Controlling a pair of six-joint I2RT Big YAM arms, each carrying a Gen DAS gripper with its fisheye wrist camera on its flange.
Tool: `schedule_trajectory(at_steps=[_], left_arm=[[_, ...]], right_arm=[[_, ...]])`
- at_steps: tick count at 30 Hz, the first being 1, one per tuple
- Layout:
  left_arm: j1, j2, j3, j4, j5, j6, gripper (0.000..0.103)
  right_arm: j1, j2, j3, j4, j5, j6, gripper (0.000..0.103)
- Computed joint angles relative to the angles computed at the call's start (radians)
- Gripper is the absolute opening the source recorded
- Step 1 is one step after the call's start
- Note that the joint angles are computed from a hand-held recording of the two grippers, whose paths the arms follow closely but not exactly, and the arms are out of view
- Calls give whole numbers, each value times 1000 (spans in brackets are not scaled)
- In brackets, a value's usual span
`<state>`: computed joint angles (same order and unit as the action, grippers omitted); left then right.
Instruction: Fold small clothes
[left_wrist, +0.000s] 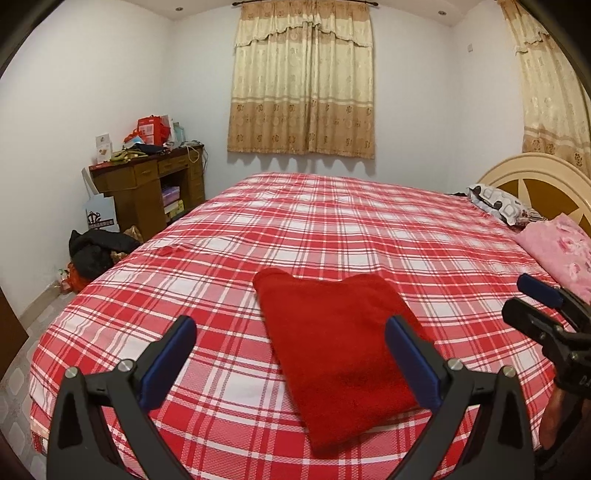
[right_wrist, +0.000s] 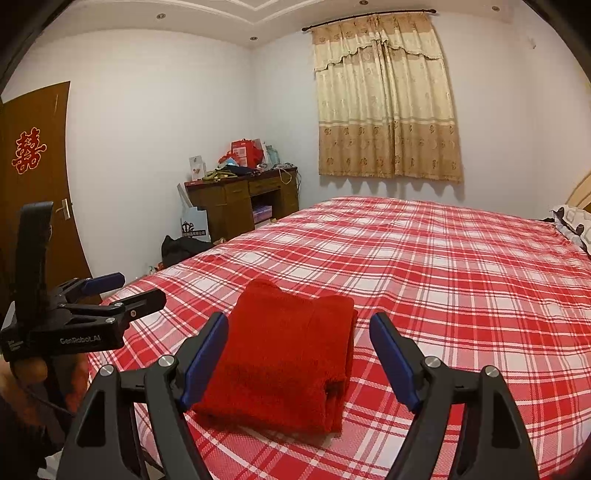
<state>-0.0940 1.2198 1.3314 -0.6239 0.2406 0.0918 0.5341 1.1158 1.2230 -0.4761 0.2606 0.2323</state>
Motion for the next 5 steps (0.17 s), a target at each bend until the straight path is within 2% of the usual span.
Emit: schedule_trajectory(at_steps=[5], left_arm=[[-2,-3,-9,13,-8,15,103]], right_arm=[[2,4,1,-9,-8,-2,80]])
